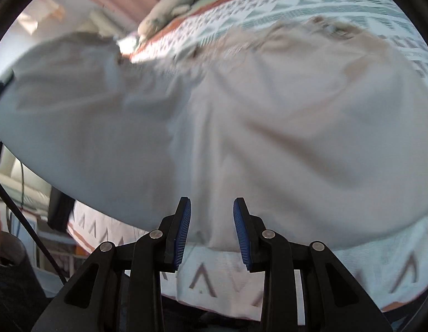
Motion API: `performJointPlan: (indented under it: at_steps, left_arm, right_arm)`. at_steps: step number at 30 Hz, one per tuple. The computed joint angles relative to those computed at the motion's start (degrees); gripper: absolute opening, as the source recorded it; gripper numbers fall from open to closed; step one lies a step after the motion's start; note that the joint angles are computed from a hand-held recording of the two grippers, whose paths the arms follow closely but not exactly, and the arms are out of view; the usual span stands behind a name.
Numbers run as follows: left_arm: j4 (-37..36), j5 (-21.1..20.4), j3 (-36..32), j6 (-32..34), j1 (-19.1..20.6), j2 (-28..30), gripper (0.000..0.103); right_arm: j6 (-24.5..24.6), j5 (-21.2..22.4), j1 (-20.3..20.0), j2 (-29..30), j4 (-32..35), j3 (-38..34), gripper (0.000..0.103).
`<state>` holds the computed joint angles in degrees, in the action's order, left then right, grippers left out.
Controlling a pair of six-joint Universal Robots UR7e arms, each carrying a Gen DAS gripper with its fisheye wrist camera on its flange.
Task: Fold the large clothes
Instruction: 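Fold the held side edge across the jacket with the left tool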
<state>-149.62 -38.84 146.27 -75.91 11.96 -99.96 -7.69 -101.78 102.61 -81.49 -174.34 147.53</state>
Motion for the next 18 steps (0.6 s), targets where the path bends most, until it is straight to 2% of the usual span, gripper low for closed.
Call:
performJointPlan:
  at_steps: [1, 3, 4, 12, 15, 18]
  left_arm:
    - [-2.6, -0.5, -0.9, 1.4, 0.8, 2.5, 0.008]
    - [-7.1, -1.8, -2.1, 4.0, 2.2, 6.4, 0.008]
    - [-8.7, -2.3, -2.8, 5.0, 2.8, 8.1, 0.008]
    - [-22.0, -9.5, -9.9, 13.9, 9.2, 23.8, 0.008]
    - [-24.5, -12.3, -13.0, 16.0, 11.2, 29.4, 0.008]
    - [-26.5, -15.3, -16.4, 17.7, 13.3, 35.4, 0.008]
  right_arm:
    - [-1.1, 0.0, -1.1, -2.2, 0.0, 0.4, 0.034]
    - [-2.8, 1.0, -3.2, -5.8, 0.1, 1.1, 0.069]
    - [-3.3, 1.4, -4.0, -7.4, -0.3, 1.7, 0.072]
    - [-9.5, 6.7, -16.2, -21.5, 2.8, 4.8, 0.073]
    - [-11.4, 9.6, -21.2, -24.9, 3.9, 5.7, 0.073]
    - [-13.9, 12.8, -26.8, -30.2, 8.5, 6.0, 0.073]
